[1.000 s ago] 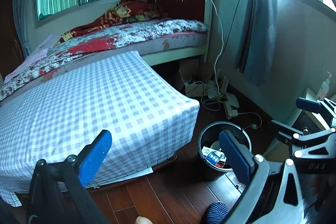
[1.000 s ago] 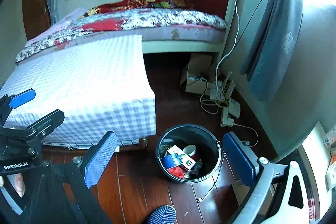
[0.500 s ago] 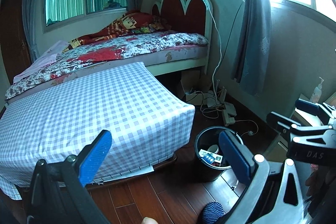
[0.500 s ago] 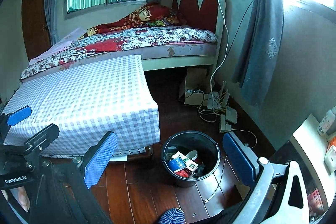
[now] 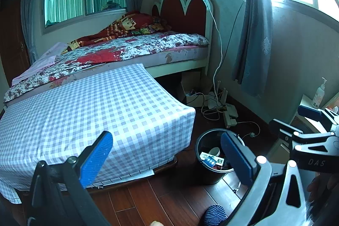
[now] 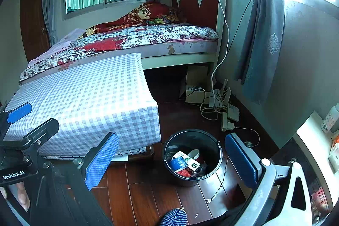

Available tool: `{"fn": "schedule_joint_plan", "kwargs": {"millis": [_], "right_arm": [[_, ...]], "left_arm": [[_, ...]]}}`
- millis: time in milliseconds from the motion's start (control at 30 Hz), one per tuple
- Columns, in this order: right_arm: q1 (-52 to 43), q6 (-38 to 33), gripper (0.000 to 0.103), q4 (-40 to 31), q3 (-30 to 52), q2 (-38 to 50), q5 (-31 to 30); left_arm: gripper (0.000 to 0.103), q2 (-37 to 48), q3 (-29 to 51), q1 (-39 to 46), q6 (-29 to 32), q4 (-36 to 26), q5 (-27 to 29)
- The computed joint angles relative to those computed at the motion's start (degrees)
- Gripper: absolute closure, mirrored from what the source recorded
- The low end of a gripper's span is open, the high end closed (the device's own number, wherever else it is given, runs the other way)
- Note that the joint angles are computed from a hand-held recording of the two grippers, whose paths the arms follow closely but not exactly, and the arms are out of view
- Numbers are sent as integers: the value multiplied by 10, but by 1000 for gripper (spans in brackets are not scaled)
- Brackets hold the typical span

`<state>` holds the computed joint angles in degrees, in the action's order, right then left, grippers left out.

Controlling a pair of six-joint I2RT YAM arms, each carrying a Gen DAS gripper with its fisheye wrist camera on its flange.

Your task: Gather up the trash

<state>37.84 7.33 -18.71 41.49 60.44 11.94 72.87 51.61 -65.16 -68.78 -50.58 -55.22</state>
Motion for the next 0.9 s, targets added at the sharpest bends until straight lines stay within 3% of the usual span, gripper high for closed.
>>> {"fn": "schedule_joint_plan", "kwargs": {"millis": [900], "right_arm": [[3, 7, 1, 13, -17, -7, 3]], "left_arm": [[1, 9, 7, -11, -9, -11, -1]]}}
